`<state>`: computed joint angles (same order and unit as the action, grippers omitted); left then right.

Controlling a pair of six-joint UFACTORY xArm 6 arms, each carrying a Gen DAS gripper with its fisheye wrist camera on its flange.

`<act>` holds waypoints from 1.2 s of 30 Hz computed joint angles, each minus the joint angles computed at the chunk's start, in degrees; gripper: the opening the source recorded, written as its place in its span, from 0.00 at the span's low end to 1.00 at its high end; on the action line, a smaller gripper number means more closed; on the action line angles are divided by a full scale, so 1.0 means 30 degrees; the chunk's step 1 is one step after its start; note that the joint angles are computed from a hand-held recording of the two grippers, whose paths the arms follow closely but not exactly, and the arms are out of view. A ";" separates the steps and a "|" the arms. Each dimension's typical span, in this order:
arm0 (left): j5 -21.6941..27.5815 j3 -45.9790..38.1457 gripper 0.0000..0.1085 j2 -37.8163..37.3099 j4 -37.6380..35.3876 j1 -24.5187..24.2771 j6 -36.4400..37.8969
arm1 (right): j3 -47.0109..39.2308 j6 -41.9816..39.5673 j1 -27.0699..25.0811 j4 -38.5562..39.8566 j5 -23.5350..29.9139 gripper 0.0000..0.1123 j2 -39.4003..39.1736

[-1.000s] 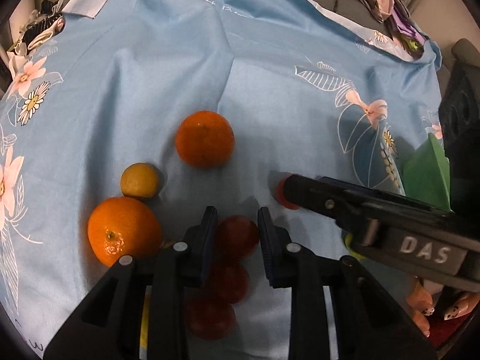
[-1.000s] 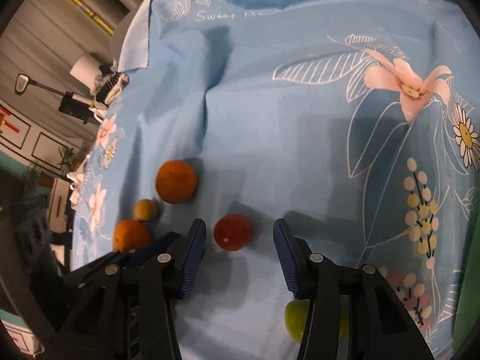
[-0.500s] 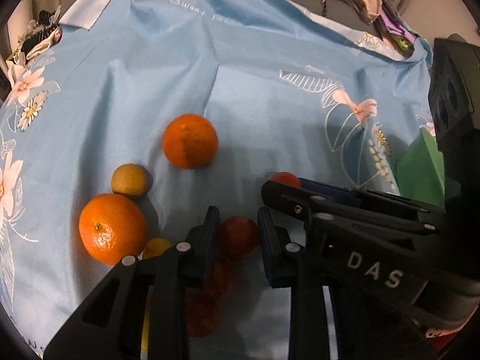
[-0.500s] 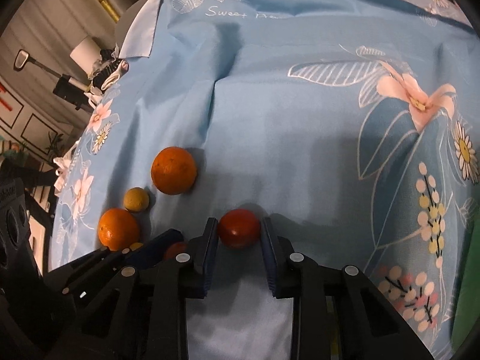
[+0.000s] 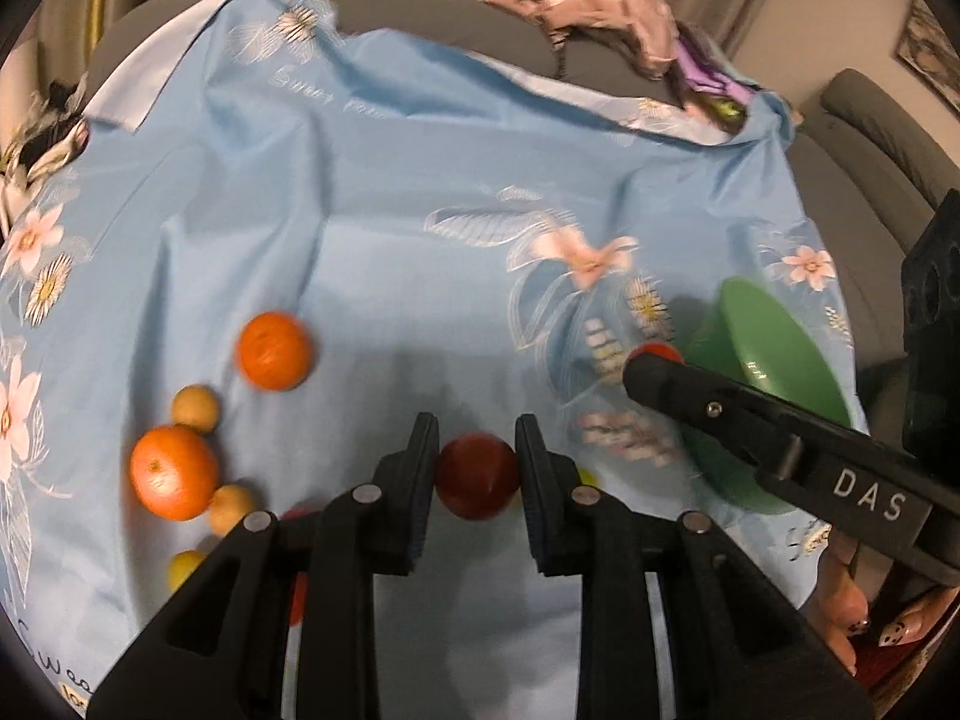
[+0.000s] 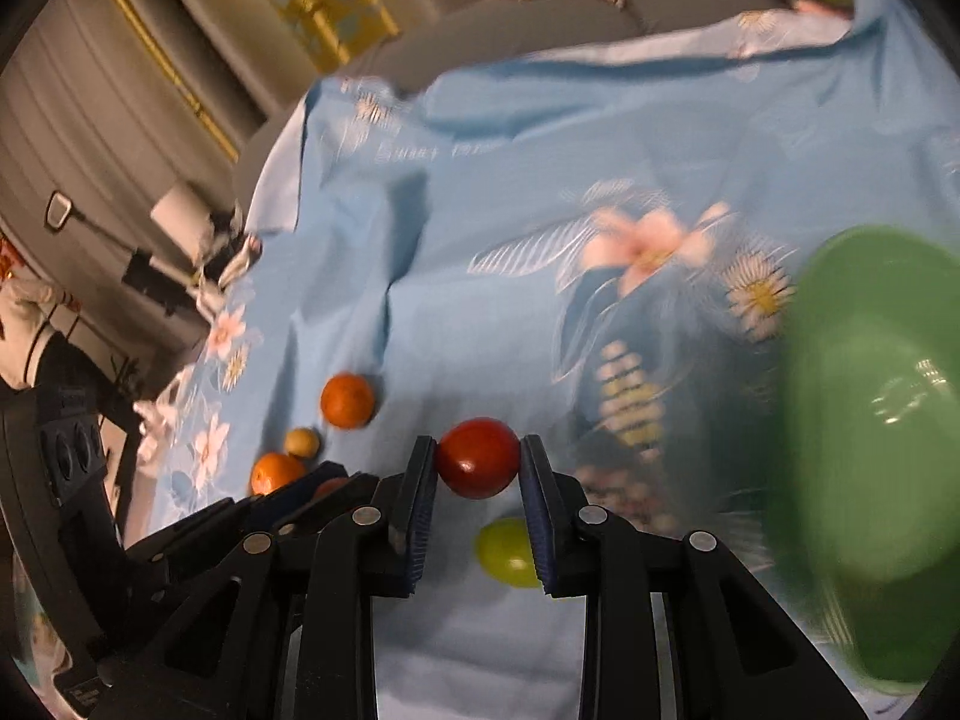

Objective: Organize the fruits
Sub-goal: 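Carry both tomatoes over the green bowl and open both grippers to drop them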

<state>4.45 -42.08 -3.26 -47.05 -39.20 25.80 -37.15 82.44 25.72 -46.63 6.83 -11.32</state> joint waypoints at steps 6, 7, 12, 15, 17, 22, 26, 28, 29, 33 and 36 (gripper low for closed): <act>0.0070 -0.1890 0.24 0.0401 -0.1907 -0.1525 0.1448 | 0.1508 0.2911 -0.1096 -0.3381 0.0765 0.26 -0.3185; -0.0076 -0.2193 0.24 0.0644 -0.1072 -0.1738 0.0718 | 0.1813 0.2782 -0.1353 -0.3243 0.0602 0.26 -0.3539; 0.0423 -0.4354 0.24 0.2215 -0.0775 -0.2690 0.0384 | 0.3658 0.2458 -0.2938 -0.2491 0.0759 0.26 -0.6018; 0.0494 -0.5590 0.24 0.3166 -0.0697 -0.3303 0.0382 | 0.4744 0.1668 -0.3907 -0.1769 0.1316 0.26 -0.7547; 0.0822 -0.6322 0.24 0.3818 0.0515 -0.3654 -0.0480 | 0.5235 0.1695 -0.4146 -0.1567 0.2355 0.26 -0.8460; 0.1753 -0.8159 0.24 0.5567 0.1364 -0.4034 -0.1281 | 0.6224 0.1457 -0.5151 -0.0985 0.3256 0.26 -0.9703; 0.2385 -0.9081 0.24 0.6664 0.3297 -0.4111 -0.2927 | 0.6945 -0.0983 -0.6503 0.1734 0.1805 0.26 -0.9404; 0.2573 -0.9295 0.24 0.7054 0.5059 -0.4105 -0.4098 | 0.7227 -0.2315 -0.6675 0.2939 0.1867 0.26 -0.9510; 0.2720 -0.9365 0.24 0.7167 0.5711 -0.4072 -0.4571 | 0.7235 -0.2628 -0.6641 0.3158 0.2078 0.26 -0.9507; 0.3232 -0.9887 0.24 0.7780 0.8877 -0.3842 -0.7013 | 0.6901 -0.3191 -0.6671 0.3614 0.2827 0.26 -0.8908; 0.3865 -1.0173 0.24 0.8048 0.9766 -0.3760 -0.7561 | 0.6940 -0.4335 -0.6758 0.4704 0.2443 0.26 -0.8507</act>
